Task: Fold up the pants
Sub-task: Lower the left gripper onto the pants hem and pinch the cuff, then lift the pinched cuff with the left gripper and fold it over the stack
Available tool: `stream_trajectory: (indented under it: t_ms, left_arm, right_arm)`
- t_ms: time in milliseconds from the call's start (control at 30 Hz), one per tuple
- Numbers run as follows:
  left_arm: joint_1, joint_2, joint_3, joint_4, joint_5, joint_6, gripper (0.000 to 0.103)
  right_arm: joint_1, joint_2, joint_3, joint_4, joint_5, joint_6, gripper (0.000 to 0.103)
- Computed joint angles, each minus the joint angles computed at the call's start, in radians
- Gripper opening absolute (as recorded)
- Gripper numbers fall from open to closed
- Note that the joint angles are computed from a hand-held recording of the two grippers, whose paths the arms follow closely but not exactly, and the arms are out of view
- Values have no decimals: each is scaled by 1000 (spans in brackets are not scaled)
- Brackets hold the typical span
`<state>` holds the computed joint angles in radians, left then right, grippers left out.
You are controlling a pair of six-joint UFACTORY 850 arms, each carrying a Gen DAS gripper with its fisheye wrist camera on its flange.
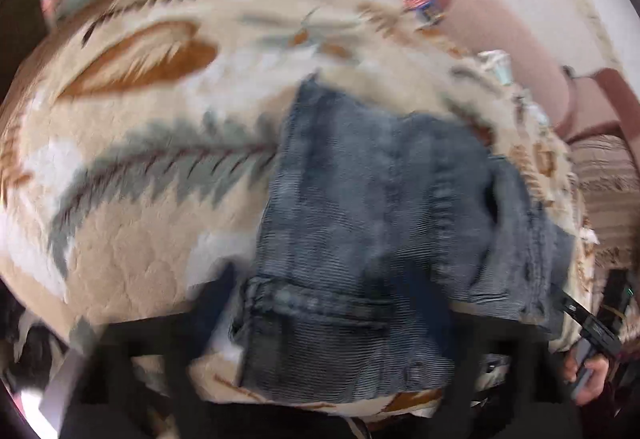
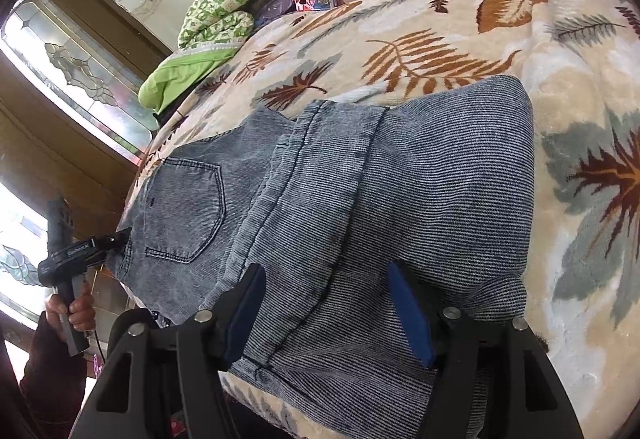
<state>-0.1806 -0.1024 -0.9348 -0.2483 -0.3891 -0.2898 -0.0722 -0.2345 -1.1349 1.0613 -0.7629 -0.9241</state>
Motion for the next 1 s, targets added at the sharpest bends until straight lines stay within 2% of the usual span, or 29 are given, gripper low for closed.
stream_trajectory:
  t_ms: [67, 133, 167, 200, 233, 267, 300, 433, 533, 633, 800, 933, 1000]
  left_arm:
    - [7, -15, 2, -61, 4, 6, 99]
    - [-4, -11, 4, -43, 30, -2, 96]
    - [-10, -10, 3, -31, 38, -1, 90]
    - [-17, -8, 2, -6, 47, -19, 69]
    - [-21, -9, -5, 24, 42, -45, 56]
    - [-22, -11, -10, 12, 35, -30, 53]
    - [-21, -11, -14, 1, 34, -19, 44]
    - [-45, 8, -14, 134, 48, -141, 29]
    - [-89, 22, -30, 348, 40, -333, 26]
    - [-133, 47, -53, 473, 20, -434, 25]
    - [-229, 67, -119, 587, 1, -493, 24]
    - [-318, 39, -211, 619, -27, -471, 24]
    - [-363, 4, -269, 620, -43, -445, 24]
  right_arm:
    - [1, 2, 2, 2, 4, 2, 67]
    - [2, 4, 4, 0, 7, 4, 67]
    - [2, 5, 5, 0, 7, 3, 67]
    - [0, 5, 5, 1, 6, 2, 67]
    - [0, 5, 5, 4, 4, 1, 67]
    - [-2, 5, 5, 6, 2, 0, 67]
    - [-2, 5, 5, 9, 1, 0, 67]
    - [-17, -2, 2, 32, -31, -9, 67]
    - [-39, -15, -14, 36, -87, 15, 67]
    - [-78, -21, -25, 56, -148, 36, 67]
    - [-150, 33, 6, 86, -80, -16, 67]
    - [-211, 78, 23, 85, 12, -24, 67]
    - [-252, 88, 31, 129, 17, -47, 67]
